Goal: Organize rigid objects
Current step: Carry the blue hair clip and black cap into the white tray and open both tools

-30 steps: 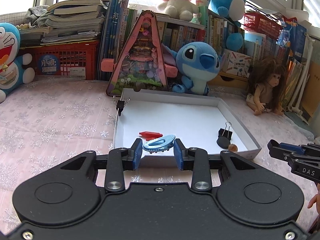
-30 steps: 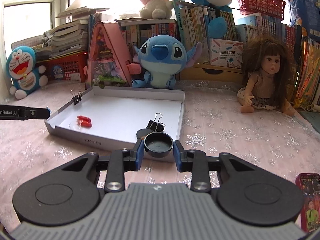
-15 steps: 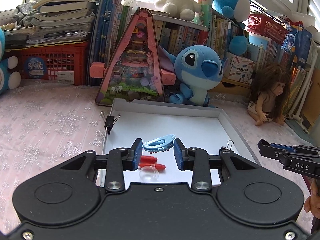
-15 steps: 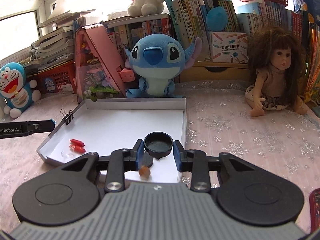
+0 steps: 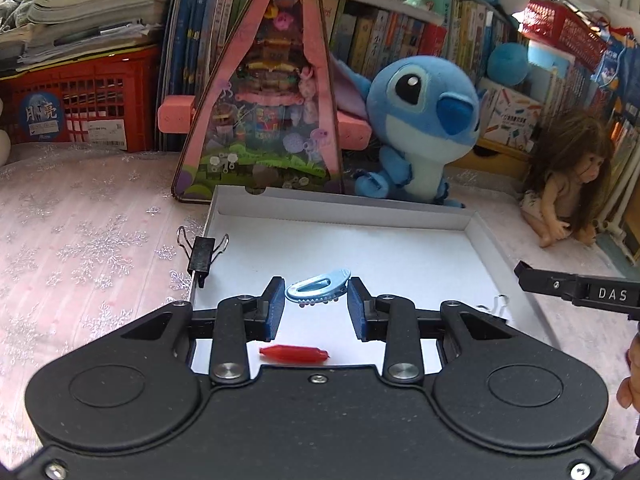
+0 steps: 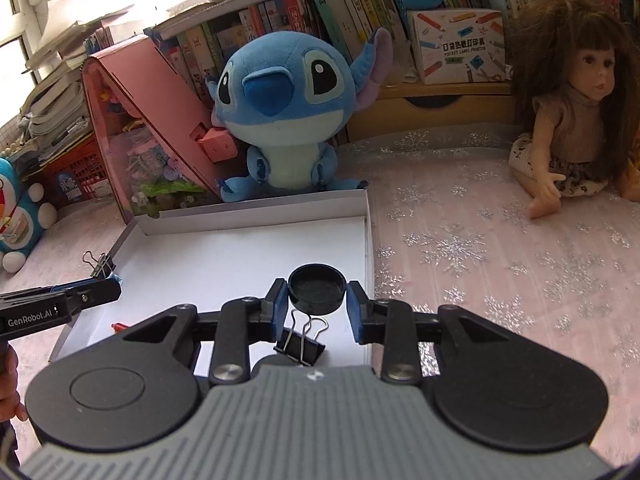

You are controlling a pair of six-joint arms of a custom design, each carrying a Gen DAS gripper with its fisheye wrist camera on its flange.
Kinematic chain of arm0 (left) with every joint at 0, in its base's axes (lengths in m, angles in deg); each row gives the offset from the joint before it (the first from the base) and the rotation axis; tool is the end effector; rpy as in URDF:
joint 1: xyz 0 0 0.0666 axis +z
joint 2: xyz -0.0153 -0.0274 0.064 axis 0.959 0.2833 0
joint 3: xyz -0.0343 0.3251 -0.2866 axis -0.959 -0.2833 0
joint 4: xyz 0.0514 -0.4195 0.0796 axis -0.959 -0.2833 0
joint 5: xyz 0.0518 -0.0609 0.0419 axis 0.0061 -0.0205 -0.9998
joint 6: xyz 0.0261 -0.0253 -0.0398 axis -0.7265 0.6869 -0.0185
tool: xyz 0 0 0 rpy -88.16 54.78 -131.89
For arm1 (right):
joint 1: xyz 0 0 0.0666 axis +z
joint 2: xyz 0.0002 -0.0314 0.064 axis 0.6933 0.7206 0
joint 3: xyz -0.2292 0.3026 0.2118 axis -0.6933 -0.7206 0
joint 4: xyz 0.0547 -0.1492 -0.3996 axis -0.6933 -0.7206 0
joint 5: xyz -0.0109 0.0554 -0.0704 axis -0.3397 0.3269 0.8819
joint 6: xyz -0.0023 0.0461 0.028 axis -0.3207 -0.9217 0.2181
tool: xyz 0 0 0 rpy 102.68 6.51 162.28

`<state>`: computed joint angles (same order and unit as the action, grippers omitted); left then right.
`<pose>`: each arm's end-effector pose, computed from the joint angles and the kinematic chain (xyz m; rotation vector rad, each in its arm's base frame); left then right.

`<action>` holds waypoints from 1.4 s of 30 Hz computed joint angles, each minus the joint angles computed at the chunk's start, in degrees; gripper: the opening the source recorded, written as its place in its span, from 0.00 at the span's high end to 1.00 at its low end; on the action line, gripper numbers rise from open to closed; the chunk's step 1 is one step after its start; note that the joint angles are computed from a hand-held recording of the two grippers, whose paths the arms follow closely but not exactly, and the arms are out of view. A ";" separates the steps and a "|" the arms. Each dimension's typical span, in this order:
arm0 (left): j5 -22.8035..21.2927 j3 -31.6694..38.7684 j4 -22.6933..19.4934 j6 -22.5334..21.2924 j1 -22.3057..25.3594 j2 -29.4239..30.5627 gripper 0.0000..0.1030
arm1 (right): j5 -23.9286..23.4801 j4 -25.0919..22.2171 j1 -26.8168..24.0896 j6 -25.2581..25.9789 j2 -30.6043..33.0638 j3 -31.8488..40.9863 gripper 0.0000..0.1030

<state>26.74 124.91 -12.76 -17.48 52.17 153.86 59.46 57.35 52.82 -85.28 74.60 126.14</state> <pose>0.6253 -0.2428 0.3262 0.0538 2.2914 -0.2840 0.6007 0.0957 0.3368 0.0762 2.3331 0.2612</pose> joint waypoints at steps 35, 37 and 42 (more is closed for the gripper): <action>-3.98 3.87 0.67 -5.18 -0.14 6.42 0.69 | 3.08 -1.63 1.85 8.04 7.60 5.32 0.65; -4.37 3.86 0.74 -5.59 -0.26 6.45 0.69 | 3.34 -1.37 1.95 8.22 7.53 5.13 0.65; -4.74 3.60 0.81 -5.71 -0.47 6.24 0.69 | 2.81 -0.36 2.01 7.29 7.21 4.53 0.63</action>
